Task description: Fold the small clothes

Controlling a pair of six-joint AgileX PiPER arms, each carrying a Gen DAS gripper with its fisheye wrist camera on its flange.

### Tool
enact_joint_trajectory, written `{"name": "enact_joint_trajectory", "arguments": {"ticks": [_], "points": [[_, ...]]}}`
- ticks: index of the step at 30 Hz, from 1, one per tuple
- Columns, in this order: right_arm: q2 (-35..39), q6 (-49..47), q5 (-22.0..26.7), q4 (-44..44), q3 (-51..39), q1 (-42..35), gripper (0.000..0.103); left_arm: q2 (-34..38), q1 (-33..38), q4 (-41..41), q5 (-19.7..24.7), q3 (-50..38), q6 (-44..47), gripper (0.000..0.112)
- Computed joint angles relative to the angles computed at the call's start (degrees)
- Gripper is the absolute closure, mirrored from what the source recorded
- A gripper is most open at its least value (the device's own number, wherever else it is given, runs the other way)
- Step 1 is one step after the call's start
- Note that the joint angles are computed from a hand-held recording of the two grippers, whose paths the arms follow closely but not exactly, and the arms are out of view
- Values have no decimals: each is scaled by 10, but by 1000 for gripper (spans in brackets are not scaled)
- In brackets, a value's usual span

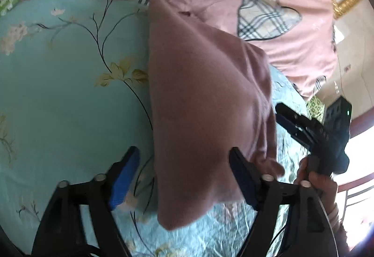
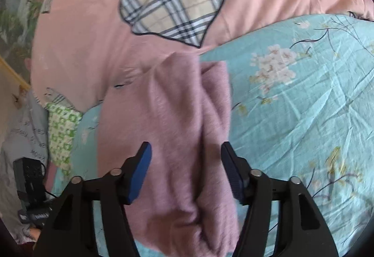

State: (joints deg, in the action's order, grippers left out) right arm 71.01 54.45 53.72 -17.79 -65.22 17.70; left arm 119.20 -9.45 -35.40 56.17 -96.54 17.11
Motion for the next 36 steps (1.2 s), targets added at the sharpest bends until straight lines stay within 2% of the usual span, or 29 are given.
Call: {"name": "enact_joint_trajectory", "arguments": {"ticks": [2,6,9,11,12,13,14,16,19,23,27,32,36], "points": [[11,-14,3,0,0,-15,32,48,-2,-3,25,-59,-23,31],[27,-110,-39,92,15,-81,32,135,-1,-28,82,-162,-52,23],[42,-175,-66,157,30,-127,32,186,-13,-22,96,-219,-74,21],[45,-218,-93,206,47,-154,32,200,-17,-26,93,-232,-68,23],[48,-235,-99,226,50,-164,37,201,-20,-23,88,-232,-63,29],[50,-260,-101,256,52,-175,56,197,-24,-21,77,-226,-50,42],[53,-299,-105,306,57,-190,66,192,-28,-13,70,-221,-47,45],[50,-318,-111,348,65,-199,73,168,-26,-23,53,-188,-19,57],[32,-265,-111,318,64,-171,76,121,-11,-60,34,-119,30,64],[15,-180,-123,280,58,-100,77,27,28,-93,17,-2,101,64],[35,-97,-153,242,44,8,77,-64,97,-94,29,94,159,64],[107,-38,-231,237,24,117,77,-143,208,-76,64,175,222,64],[174,-59,-270,280,-2,162,77,-172,282,-61,85,212,258,64]]}}
